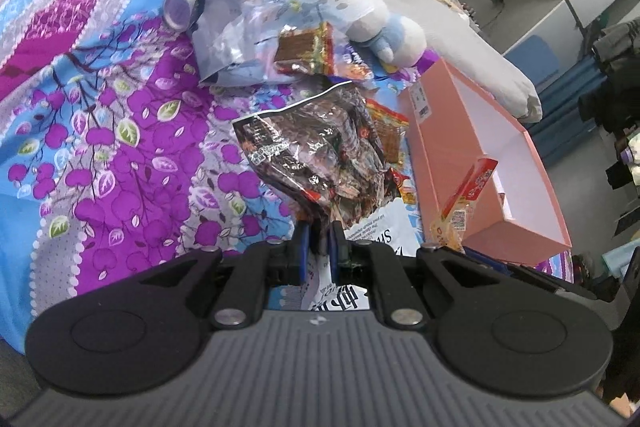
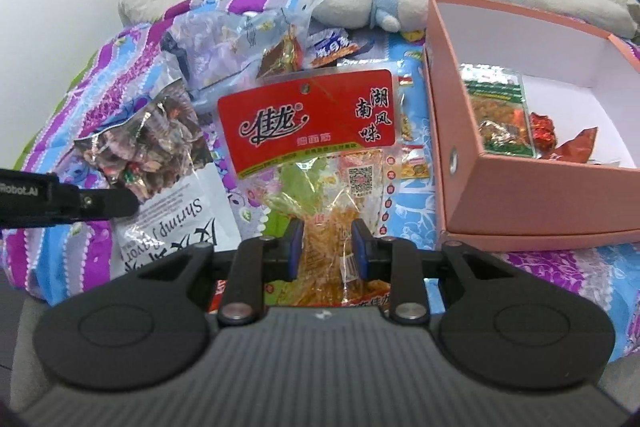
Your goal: Organize snacks
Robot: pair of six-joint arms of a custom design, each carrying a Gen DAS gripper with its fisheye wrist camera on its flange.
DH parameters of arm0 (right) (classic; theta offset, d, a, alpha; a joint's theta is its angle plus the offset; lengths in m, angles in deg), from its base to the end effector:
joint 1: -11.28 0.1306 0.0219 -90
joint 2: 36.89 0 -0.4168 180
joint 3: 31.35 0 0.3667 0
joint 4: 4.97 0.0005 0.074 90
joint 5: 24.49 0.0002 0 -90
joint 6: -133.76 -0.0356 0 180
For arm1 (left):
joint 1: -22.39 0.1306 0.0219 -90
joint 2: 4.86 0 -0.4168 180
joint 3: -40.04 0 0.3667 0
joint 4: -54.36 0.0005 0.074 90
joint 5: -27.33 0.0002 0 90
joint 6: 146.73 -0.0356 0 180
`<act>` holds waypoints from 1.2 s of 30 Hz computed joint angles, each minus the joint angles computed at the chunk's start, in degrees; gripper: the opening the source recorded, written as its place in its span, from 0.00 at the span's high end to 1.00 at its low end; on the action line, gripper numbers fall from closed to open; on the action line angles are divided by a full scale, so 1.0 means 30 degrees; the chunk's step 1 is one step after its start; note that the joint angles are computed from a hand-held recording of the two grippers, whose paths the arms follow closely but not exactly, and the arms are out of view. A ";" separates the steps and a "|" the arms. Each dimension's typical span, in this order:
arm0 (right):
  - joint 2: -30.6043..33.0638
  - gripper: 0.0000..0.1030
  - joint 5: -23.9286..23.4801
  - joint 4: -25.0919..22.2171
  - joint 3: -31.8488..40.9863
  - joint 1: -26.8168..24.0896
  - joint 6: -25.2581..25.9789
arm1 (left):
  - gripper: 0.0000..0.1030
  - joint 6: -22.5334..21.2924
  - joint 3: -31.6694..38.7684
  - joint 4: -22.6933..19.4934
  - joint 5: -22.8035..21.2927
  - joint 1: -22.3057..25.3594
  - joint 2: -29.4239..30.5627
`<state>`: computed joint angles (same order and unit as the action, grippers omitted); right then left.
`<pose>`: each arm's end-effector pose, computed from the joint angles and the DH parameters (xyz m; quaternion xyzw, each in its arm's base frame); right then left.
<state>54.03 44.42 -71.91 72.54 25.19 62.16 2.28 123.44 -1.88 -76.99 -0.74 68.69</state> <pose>0.4327 0.1198 0.5428 -0.3145 0.8822 0.1620 0.3106 0.3158 -0.1259 0.5144 -0.3278 0.8622 -0.1549 0.3539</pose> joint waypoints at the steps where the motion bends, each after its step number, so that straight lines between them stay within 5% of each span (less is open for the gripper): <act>1: -0.0015 0.71 -0.0067 -0.0041 0.0128 -0.0035 -0.0055 | 0.88 -0.0112 0.0237 -0.0126 -0.0169 -0.0116 0.0044; 10: 0.0127 0.71 -0.0291 -0.0183 0.1979 -0.0197 -0.0174 | 0.88 -0.1043 0.2417 -0.0862 -0.0727 -0.0203 0.0789; 21: 0.1150 0.71 -0.0605 0.0173 0.4797 -0.1094 -0.0567 | 0.89 -0.3846 0.6416 -0.0642 -0.0803 -0.0067 0.2873; 36: 0.3624 0.71 -0.0458 0.0726 0.9234 -0.2898 -0.0954 | 0.89 -0.6493 1.4715 -0.1801 0.0704 -0.0230 0.8548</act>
